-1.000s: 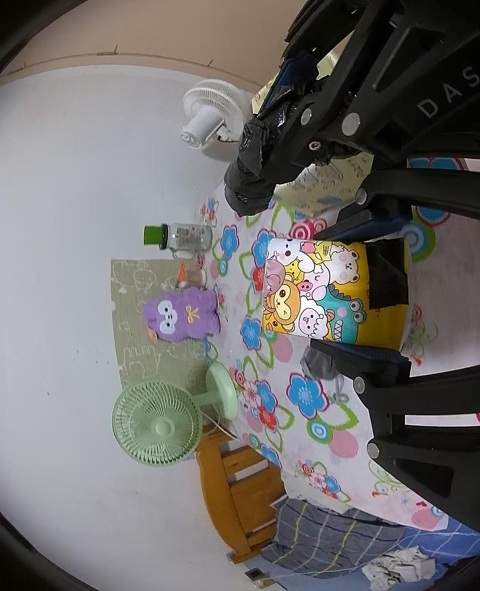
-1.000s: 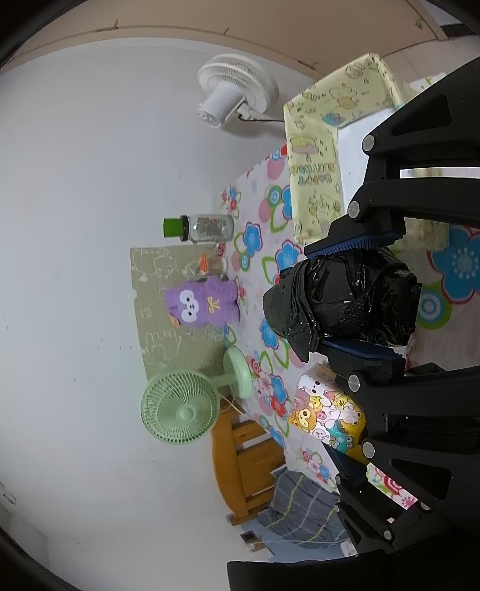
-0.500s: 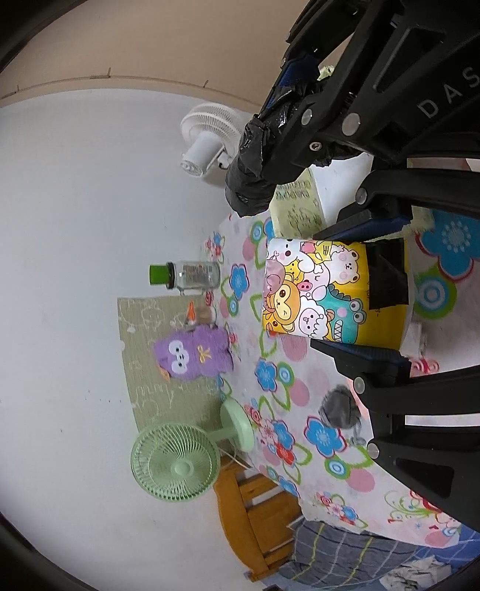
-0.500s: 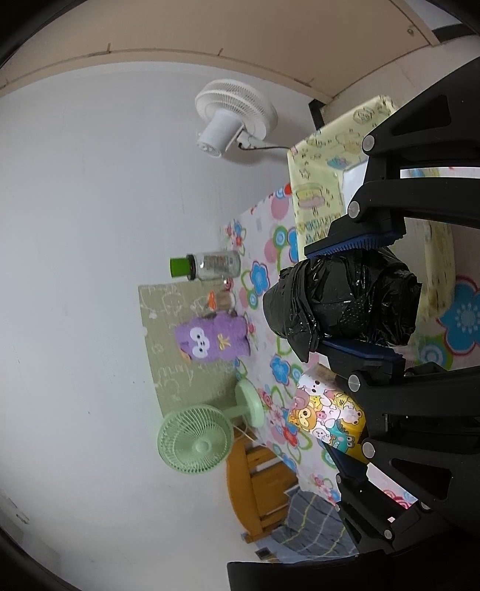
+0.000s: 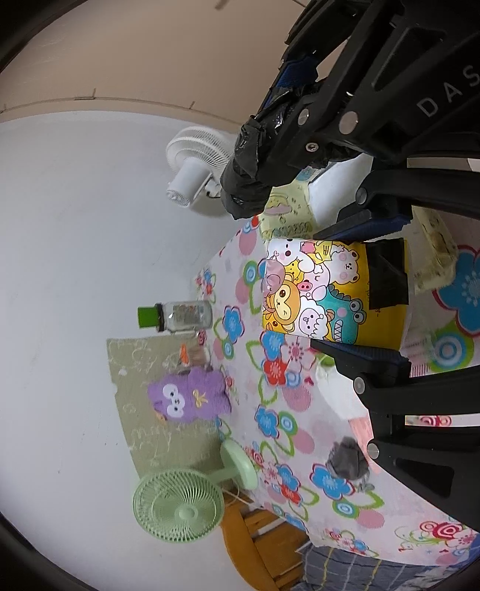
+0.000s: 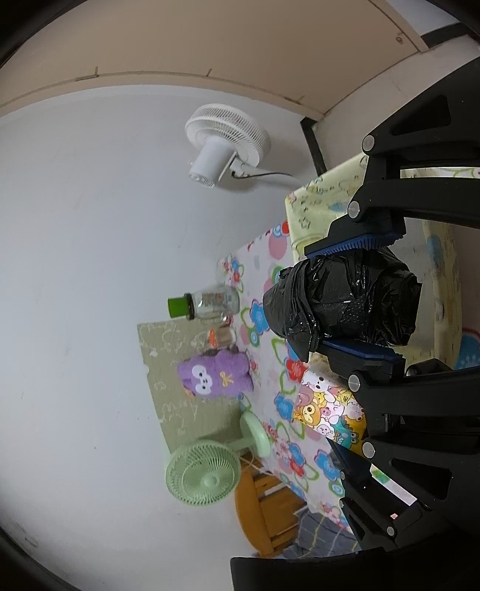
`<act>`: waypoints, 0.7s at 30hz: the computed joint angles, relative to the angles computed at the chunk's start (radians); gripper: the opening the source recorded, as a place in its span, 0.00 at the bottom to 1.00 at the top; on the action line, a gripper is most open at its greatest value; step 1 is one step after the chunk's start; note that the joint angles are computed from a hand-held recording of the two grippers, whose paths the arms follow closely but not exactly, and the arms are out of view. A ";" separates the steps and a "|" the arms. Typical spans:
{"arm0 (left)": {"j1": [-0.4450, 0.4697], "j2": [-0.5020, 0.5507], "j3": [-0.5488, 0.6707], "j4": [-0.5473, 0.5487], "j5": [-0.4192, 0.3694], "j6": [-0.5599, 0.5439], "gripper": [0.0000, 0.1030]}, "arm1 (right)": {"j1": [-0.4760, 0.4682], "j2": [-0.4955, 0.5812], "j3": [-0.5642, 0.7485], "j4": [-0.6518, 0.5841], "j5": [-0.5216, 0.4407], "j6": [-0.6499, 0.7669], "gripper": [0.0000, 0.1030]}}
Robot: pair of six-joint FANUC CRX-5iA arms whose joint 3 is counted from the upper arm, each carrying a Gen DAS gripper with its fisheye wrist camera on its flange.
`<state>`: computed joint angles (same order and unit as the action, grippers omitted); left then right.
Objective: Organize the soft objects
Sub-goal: 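Carry the tissue pack in the left gripper while the right carries the bag to the box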
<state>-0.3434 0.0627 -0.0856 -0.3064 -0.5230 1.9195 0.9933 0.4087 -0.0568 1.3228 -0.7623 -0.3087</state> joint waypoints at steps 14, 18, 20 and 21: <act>-0.012 0.134 0.080 0.125 -0.036 -0.140 0.50 | -0.051 0.022 0.001 -0.122 0.040 0.048 0.43; -0.015 0.152 0.095 0.133 -0.056 -0.151 0.52 | -0.059 0.030 0.008 -0.150 0.051 0.062 0.43; -0.022 0.157 0.106 0.113 -0.067 -0.144 0.60 | -0.062 0.031 0.007 -0.158 0.055 0.065 0.43; -0.021 0.158 0.105 0.123 -0.067 -0.157 0.64 | -0.064 0.030 0.004 -0.159 0.061 0.063 0.45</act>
